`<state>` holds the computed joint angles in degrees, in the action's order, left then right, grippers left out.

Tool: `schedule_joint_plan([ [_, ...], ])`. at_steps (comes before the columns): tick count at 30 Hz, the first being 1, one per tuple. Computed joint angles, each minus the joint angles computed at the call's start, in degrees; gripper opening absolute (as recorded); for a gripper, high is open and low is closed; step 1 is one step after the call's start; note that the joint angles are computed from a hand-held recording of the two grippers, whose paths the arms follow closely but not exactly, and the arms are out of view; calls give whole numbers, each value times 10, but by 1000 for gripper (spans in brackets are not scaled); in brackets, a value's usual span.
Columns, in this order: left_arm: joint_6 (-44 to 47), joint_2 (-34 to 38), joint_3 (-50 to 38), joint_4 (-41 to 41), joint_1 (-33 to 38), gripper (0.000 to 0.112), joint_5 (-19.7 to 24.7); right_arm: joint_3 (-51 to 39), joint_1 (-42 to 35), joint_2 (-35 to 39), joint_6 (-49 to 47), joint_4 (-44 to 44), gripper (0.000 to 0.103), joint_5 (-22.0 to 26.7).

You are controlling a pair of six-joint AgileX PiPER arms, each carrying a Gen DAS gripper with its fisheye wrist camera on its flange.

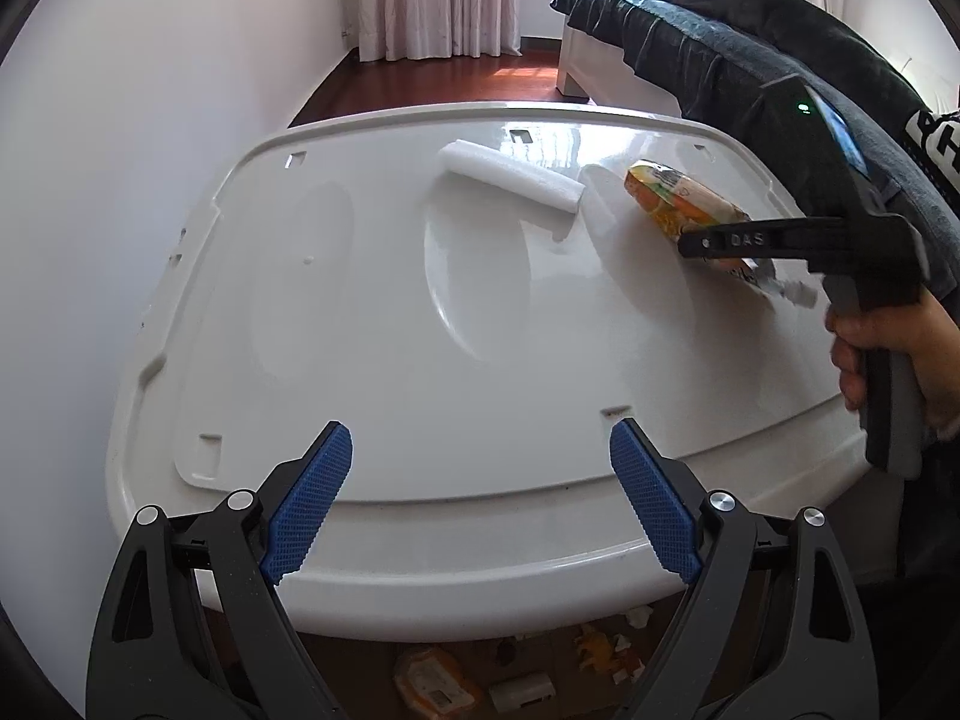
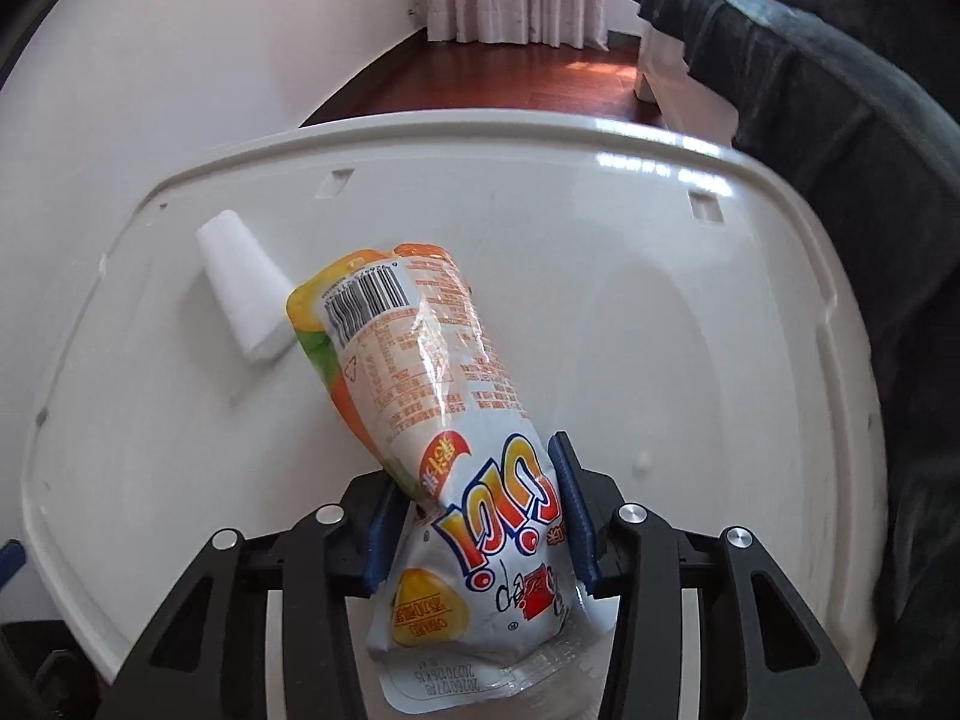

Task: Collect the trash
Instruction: 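Grasp the juice pouch with the right gripper, then grasp the white foam tube with the left gripper while the right gripper holds the pouch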

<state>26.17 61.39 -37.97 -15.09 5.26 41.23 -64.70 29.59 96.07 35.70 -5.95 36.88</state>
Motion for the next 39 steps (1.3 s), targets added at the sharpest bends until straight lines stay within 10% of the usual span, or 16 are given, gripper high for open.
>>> schedule_joint_plan([
  [5,-13,16,13,13,3,86,-22,148,111,-174,244,-39,44,-38],
  [11,-27,56,24,8,12,86,-54,160,326,-216,557,-333,45,112],
  [24,-438,313,-286,172,-150,86,-30,197,258,-349,565,-345,45,107],
  [33,-739,567,-560,410,-252,86,125,208,246,-381,557,-350,45,102],
  [39,-800,532,-469,434,-222,92,2,203,241,-366,546,-351,45,85],
])
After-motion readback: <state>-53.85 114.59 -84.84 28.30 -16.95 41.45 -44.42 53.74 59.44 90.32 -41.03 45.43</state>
